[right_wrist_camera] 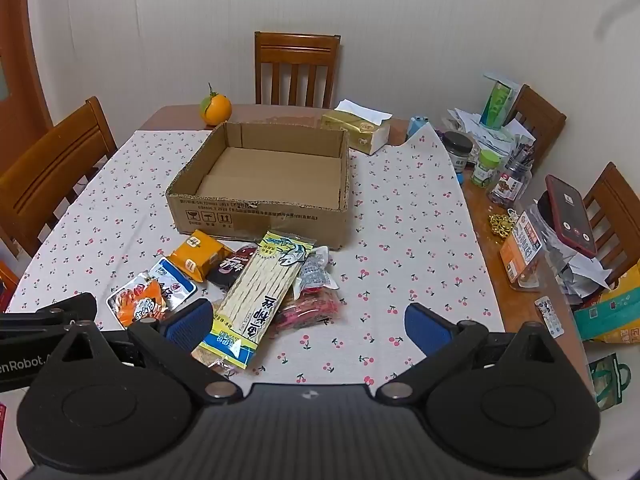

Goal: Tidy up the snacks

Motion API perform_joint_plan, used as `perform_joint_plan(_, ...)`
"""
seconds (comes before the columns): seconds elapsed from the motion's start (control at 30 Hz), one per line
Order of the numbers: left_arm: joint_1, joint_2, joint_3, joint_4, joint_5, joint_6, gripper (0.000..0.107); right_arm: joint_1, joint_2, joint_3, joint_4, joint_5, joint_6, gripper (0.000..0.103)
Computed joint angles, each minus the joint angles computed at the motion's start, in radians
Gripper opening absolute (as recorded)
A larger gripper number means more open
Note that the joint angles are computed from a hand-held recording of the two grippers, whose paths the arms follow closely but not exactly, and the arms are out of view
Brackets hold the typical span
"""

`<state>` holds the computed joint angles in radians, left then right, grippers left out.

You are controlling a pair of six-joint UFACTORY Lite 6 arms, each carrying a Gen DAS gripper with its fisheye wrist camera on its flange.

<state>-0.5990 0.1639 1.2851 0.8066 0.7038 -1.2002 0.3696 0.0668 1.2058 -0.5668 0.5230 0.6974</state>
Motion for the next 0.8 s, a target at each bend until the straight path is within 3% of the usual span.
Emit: perform_joint_plan(0.8,-0.005,0.003,0.026,-0.023,0.012,0.004,0.102,-0.012,-0.001,0.016,0.028,0.003,-0.037,0.103)
